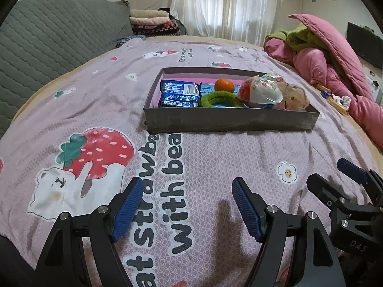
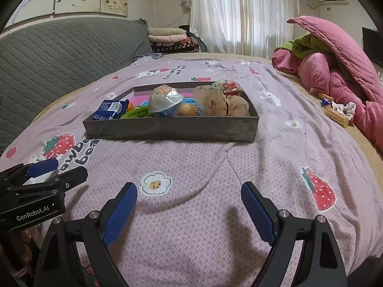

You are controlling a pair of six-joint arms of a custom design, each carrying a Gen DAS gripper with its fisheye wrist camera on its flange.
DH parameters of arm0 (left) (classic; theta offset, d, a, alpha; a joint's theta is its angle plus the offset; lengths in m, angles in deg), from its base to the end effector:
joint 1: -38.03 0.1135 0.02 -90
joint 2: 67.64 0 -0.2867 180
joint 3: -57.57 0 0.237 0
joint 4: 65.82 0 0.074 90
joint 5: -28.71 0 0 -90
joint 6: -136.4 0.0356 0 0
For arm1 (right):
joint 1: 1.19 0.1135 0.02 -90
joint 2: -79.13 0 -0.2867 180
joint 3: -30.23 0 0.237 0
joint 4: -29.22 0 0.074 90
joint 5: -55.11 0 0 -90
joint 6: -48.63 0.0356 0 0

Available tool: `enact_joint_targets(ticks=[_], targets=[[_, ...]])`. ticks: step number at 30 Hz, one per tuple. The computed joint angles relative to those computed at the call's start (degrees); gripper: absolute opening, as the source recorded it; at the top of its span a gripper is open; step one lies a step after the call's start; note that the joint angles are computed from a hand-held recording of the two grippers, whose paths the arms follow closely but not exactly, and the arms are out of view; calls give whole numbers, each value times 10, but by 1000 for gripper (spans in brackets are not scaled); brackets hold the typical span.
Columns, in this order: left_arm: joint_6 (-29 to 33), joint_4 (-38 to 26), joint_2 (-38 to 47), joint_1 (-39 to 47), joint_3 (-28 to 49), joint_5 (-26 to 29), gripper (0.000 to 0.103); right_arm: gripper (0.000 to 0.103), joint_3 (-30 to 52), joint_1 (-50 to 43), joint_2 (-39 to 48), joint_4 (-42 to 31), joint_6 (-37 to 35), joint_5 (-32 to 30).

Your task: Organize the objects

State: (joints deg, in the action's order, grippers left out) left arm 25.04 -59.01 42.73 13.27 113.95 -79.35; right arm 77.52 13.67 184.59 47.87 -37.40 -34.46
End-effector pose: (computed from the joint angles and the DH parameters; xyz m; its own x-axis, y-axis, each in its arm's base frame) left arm 0.3065 -0.1292 0.1115 -0.6956 -0.0605 -0.7158 -0.0500 0.9981 -0.0358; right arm 0.2958 0.0782 0.1187 -0.6310 -0.0958 -0.7699 -0.2077 0.9770 0.0486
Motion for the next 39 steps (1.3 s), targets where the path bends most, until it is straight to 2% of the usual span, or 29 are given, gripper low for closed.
enact_joint_targets(ticks=[10, 39], targets=[[-8, 23, 5, -1, -16, -6, 77, 88, -24, 3, 1, 34, 5, 8], [-4, 30, 21, -10, -16, -1, 77, 88, -18, -3, 22, 38, 2, -2]])
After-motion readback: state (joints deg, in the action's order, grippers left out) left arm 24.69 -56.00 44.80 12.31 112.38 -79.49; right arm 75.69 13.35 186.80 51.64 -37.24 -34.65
